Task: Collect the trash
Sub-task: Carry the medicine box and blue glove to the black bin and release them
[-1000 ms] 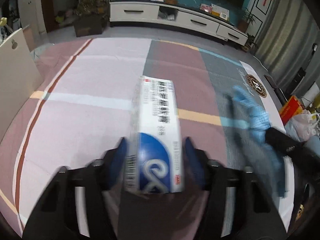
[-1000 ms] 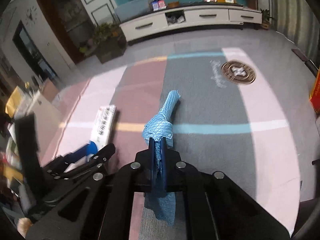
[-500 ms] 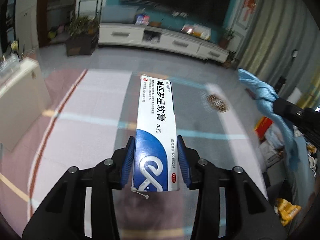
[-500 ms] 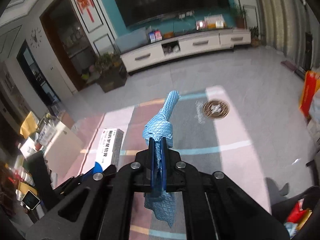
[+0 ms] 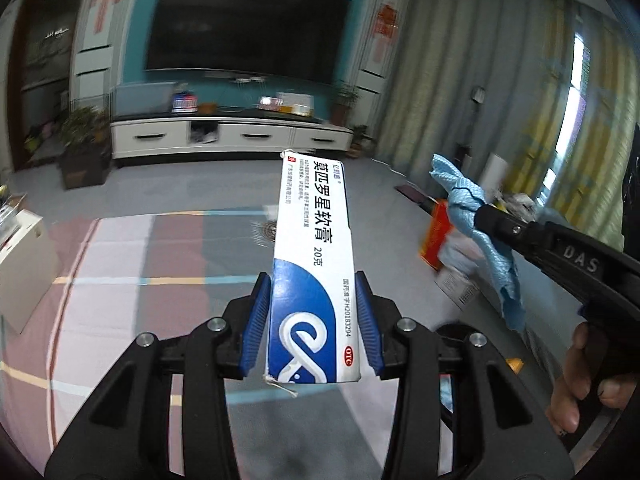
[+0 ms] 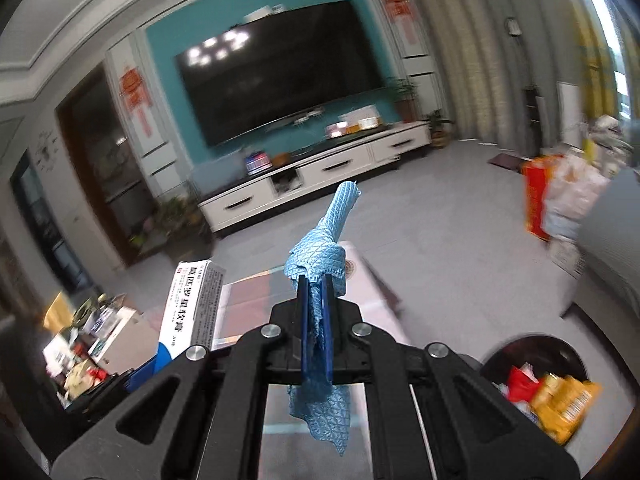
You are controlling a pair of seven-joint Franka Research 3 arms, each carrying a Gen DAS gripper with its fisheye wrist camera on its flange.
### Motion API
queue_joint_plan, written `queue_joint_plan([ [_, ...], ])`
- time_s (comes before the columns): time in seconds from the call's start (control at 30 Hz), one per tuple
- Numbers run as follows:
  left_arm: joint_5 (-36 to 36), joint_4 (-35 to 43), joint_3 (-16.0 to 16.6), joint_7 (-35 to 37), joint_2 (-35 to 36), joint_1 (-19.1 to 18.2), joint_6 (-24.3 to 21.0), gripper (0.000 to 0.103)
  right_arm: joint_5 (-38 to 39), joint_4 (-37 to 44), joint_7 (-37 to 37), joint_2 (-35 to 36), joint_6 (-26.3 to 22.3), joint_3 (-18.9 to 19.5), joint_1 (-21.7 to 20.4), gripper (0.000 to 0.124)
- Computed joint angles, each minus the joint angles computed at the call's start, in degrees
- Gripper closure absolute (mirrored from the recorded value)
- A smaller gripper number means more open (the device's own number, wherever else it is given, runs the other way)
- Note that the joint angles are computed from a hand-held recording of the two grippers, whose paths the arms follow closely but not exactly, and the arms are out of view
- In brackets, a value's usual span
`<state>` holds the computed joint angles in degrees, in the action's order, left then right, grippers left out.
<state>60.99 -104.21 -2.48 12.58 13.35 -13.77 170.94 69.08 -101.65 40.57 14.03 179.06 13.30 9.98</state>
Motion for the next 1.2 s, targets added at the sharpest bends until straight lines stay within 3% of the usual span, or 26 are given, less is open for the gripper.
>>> queue_joint_plan([
  [0.07,-4.3,0.7,-2.5,5.4,1.4,0.3,0.9,0.06,4.8,-3.0,-3.0,-1.9,2.4,0.6,-1.3,0.117],
  [0.2,-24.7,3.9,-14.5,26.7,8.2,5.7,2.6,0.06,12.2,-9.1,-6.4,-4.7,6.5,-1.2,-2.1,0.117],
  [0.27,-28.9,7.5,-18.7,32.4,12.4,6.7,1.0,0.06,20.2,-10.5,-11.9,-5.1,6.5,-2.4,-3.2,0.117],
  [0.37,-34.4,14.0,-23.7,40.5,19.1,7.2,-2.7,0.06,20.5,-12.5,-8.6,-4.5,5.5,-5.8,-2.7,0.117],
  [0.43,-36.8,18.5,-25.1,44.1,23.1,6.0,-5.5,0.06,13.2,-14.7,1.1,-3.6,3.4,-8.7,-2.9,0.117],
  [0.5,-38.8,23.3,-25.7,47.3,27.0,4.4,-8.3,0.06,8.0,-15.6,7.3,-2.6,2.1,-9.7,-3.5,0.117],
  [0.73,-44.2,38.2,-23.2,53.9,37.1,-2.4,-18.2,0.058,17.2,-13.9,1.1,-0.1,-3.1,-8.0,-7.7,0.117],
  [0.9,-47.7,46.3,-20.2,57.0,42.1,-5.9,-23.6,0.053,7.8,-14.2,11.5,1.4,-3.8,-9.3,-7.0,0.117],
  [0.93,-48.5,47.4,-19.5,56.9,42.8,-6.5,-24.2,0.051,6.9,-14.3,12.4,1.4,-4.3,-9.1,-7.4,0.117],
  [1.07,-51.1,46.0,-17.0,57.7,41.6,-7.5,-22.9,0.026,6.1,-15.0,13.6,0.6,-4.4,-8.3,-8.4,0.114],
  [1.1,-51.3,44.8,-16.0,57.5,40.6,-8.0,-22.0,0.023,6.2,-15.3,13.2,0.3,-4.1,-8.1,-8.5,0.109],
  [1.2,-52.0,40.3,-13.3,56.5,37.0,-9.1,-18.3,0.015,6.7,-16.8,12.9,-1.6,-1.5,-7.6,-8.1,0.077],
])
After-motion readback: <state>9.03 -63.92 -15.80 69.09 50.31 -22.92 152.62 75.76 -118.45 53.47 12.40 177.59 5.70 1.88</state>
